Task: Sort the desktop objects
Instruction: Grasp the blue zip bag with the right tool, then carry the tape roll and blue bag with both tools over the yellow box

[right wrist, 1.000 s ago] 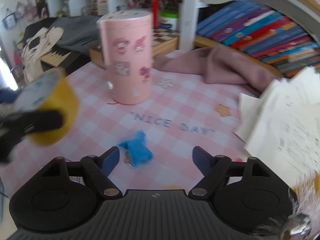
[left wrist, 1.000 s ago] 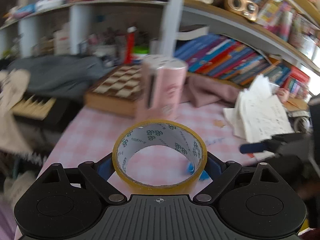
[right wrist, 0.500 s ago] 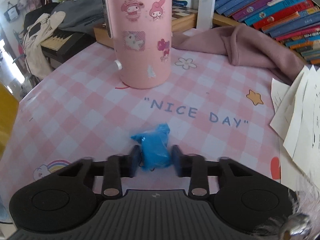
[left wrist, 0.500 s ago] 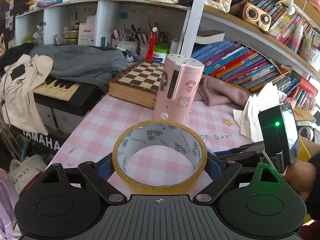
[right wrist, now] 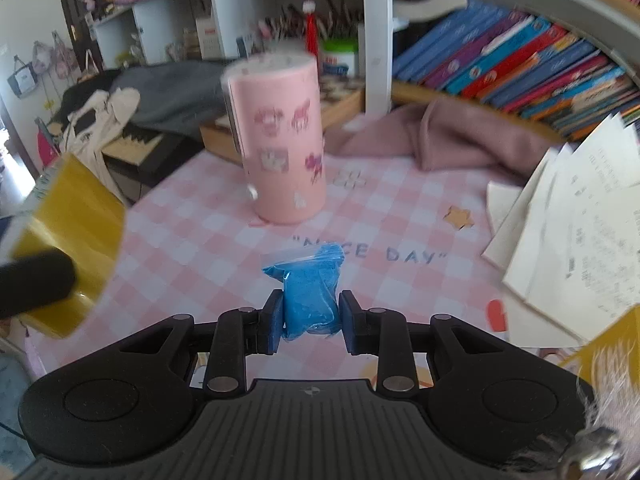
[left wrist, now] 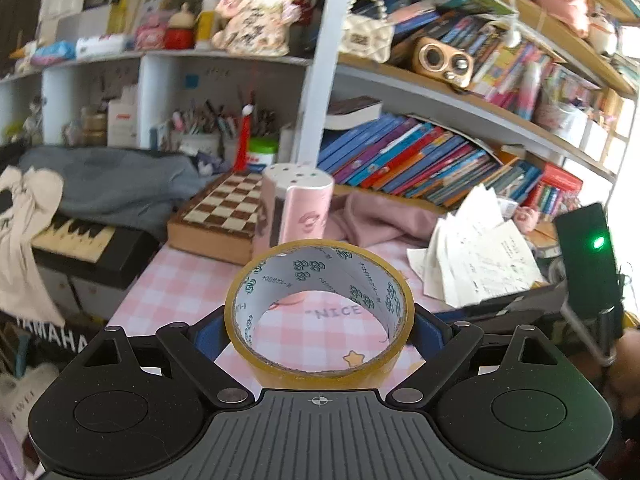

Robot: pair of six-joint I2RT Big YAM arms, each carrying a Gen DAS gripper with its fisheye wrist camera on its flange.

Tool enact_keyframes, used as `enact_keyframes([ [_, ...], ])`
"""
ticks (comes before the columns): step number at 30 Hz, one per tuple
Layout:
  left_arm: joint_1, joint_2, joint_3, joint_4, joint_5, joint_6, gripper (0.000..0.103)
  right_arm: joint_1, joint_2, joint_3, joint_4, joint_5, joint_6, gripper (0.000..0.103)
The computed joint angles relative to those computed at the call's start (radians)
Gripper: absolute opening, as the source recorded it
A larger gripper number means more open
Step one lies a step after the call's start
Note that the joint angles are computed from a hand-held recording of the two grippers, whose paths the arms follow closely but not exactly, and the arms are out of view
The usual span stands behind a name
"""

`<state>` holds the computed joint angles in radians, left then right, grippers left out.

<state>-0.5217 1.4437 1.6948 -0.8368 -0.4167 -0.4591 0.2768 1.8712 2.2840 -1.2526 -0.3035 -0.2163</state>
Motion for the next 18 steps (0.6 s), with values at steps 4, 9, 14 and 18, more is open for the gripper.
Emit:
enact_keyframes([
  [4, -0.013, -0.026, -0.02, 0.022, 0.02, 0.013, 0.092, -0.009, -0.081, -0.084, 0.066, 0.013, 0.005, 0.027],
  [9, -0.032, -0.062, -0.051, 0.077, 0.037, 0.047, 0.092, -0.027, -0.2, -0.212, 0.14, 0.051, 0.015, 0.027],
  [14, -0.054, -0.109, -0.094, 0.125, 0.051, 0.035, 0.092, -0.048, -0.334, -0.367, 0.177, 0.102, 0.065, 0.027],
  [18, -0.073, -0.138, -0.121, 0.114, 0.087, 0.015, 0.092, -0.056, -0.392, -0.429, 0.145, 0.125, 0.091, 0.027],
])
